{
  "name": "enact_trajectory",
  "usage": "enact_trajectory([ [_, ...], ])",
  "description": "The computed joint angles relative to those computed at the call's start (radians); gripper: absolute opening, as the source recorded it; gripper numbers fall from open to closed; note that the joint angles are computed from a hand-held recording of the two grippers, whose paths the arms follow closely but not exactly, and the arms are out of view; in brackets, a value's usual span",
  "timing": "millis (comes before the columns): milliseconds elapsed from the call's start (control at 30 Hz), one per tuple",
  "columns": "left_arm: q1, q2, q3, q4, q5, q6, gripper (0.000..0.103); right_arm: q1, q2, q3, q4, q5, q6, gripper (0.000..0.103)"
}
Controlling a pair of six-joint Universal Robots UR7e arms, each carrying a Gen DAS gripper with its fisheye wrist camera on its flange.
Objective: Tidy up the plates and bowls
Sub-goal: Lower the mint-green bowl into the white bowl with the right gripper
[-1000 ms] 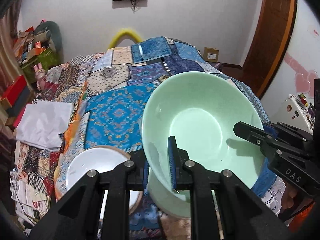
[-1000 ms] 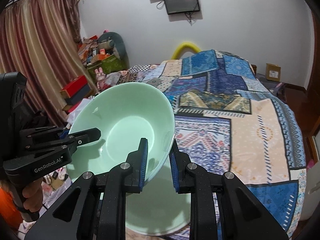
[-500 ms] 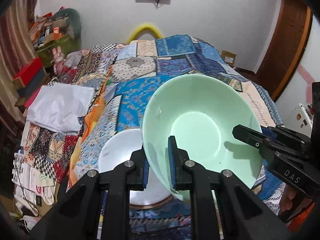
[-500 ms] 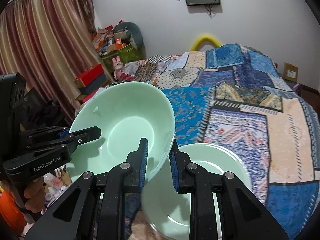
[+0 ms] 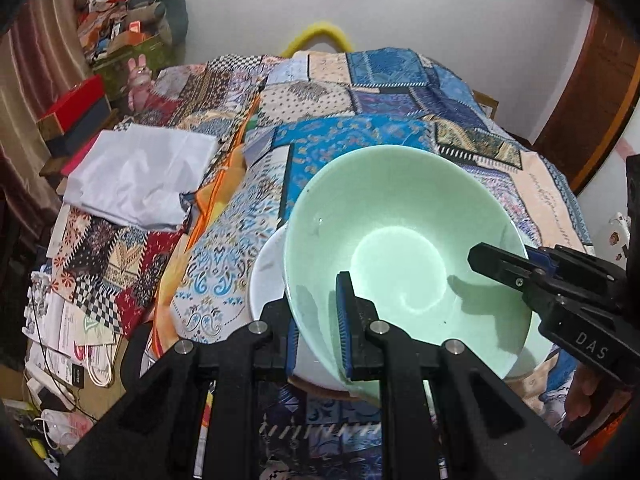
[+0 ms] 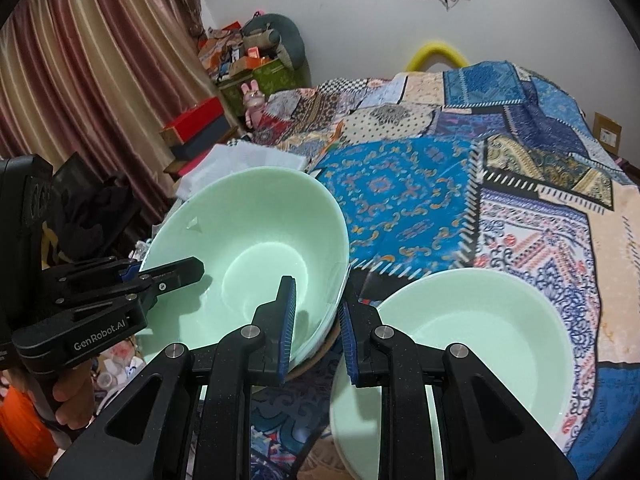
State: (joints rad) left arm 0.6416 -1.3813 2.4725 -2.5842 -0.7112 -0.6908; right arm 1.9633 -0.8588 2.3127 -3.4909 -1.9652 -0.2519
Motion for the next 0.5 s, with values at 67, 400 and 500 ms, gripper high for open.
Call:
enact_trajectory([
  [67,0.01,-0.001,0.005,-0.004,-0.005,-0.001,0.016,-0.001,0.015,-0.009,0.008,0.001,0.004,0.019],
  [400,0.065,0.011,0.015,-0.033,-0.026,0.009,0.016,-0.021,0.059,-0.034,0.044,0.011,0.014,0.019],
  [500,0.08,0.016,0.017,-0.044,-0.036,0.015,0.016,-0.024,0.068,-0.037,0.05,0.016,0.019,0.019],
])
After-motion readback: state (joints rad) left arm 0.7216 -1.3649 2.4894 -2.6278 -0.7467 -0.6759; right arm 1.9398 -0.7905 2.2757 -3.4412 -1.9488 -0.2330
